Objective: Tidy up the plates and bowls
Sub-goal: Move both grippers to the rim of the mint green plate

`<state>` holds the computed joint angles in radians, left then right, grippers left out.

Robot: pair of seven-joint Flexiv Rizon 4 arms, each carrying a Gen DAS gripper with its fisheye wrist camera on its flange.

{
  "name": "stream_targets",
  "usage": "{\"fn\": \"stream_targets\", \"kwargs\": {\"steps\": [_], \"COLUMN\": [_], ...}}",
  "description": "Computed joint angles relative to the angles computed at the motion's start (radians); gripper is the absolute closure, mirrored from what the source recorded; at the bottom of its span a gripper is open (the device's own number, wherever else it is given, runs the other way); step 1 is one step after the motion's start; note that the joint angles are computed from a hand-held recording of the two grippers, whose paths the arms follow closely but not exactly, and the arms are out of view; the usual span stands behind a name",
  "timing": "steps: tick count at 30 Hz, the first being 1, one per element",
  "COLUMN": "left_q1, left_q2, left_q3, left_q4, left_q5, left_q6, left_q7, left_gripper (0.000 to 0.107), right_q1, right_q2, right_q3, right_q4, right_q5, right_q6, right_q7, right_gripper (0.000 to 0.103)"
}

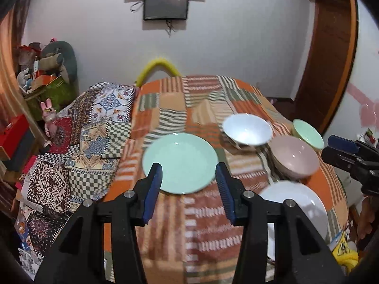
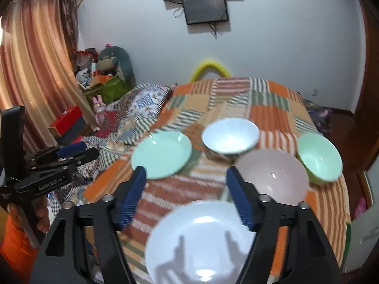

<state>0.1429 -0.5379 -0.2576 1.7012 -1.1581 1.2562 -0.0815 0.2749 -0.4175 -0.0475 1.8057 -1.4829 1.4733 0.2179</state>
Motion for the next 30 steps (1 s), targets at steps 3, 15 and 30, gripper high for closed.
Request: {"fn": "stream_targets", "kwargs": {"steps": [3,15,30], "left_q1": [-0.002,0.012,0.013], "left_q2": [-0.043,-0.310,-0.644], "left_q3": [0.027,0.104,0.110], "left_q4": [-0.065,-0.419,-0.902], "left_q5": [0.067,0.420,0.697], "left_q6": [-0.012,-0.116,-0.363], "left_q7": [-0.080,-0.473,-0.701], "left_gripper": [0.058,0.037,0.038], "right_q1": [0.010,0.013,0.007], "right_q2": [-0.052,-0.271,-0.465], "right_q3": [0.003,0.140,0.237], "right_q4": [-0.061,-0.293,-0.563], "right_q5": [0.073,0.577,0.948], "right_q6": [0.007,-0.135,-0.376], "right_q7": [-0.084,-0.640,-0.998], "right_gripper": [0.031,0.026,0.042]}}
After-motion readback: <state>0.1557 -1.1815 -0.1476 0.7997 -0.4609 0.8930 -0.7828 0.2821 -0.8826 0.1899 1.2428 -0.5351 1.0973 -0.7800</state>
